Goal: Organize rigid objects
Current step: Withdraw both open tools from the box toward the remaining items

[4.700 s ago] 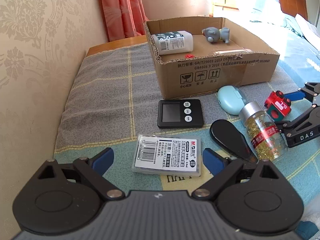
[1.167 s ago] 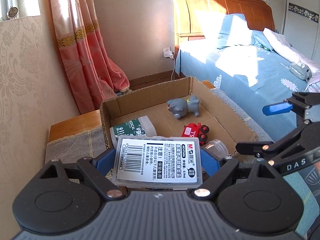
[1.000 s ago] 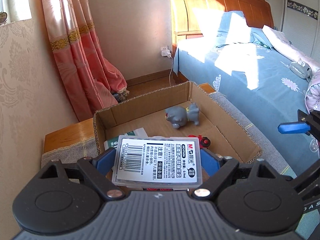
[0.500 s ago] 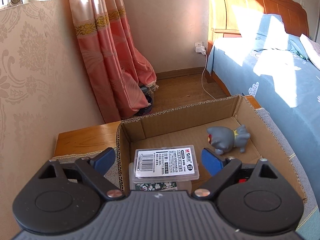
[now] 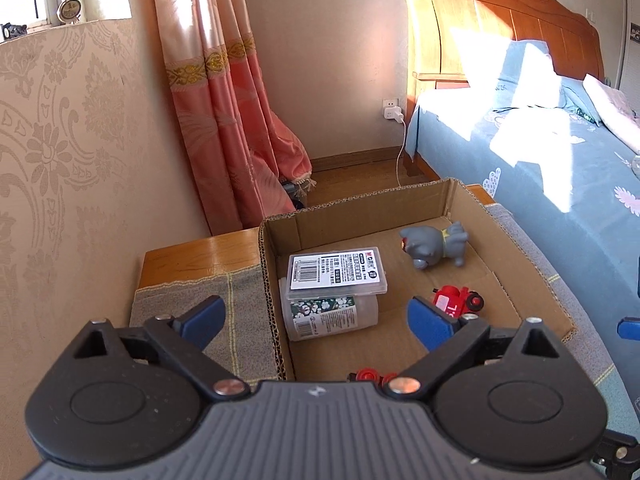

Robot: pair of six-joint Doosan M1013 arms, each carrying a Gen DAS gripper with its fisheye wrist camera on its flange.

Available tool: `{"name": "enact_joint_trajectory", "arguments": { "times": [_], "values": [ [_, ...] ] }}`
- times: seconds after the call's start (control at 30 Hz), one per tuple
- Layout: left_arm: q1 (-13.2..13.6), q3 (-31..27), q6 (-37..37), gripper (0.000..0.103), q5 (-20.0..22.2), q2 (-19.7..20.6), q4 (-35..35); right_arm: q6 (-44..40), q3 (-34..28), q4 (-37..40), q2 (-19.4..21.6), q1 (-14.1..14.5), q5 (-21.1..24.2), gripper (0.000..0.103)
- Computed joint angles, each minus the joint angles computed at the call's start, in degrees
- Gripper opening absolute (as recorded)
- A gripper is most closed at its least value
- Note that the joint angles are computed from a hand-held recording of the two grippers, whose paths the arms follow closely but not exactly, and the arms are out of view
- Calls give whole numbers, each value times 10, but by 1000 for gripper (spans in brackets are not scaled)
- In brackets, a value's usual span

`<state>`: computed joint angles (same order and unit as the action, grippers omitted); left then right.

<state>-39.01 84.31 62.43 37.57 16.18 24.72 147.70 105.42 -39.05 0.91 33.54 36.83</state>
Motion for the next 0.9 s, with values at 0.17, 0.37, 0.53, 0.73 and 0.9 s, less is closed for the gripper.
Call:
{"name": "enact_joint_trajectory", "arguments": {
  "times": [0.17,0.37,0.53,0.73,0.9],
  "values": [
    [-11,50,-39,98,-10,-34,27,-4,8,8,-1,10,4,103],
    [-27,110,-102,98,-23,-65,57,-41,26,35,-5,20,-3,103],
    [-45,151,-174,98,-14,-78,113,-98,40,91,-9,22,-20,103],
    [-53,174,-205,98,-3,-81,124,-189,37,186,3,27,-21,103],
    [-53,184,-206,98,0,-84,125,-201,25,195,24,42,-2,103]
  ]
}}
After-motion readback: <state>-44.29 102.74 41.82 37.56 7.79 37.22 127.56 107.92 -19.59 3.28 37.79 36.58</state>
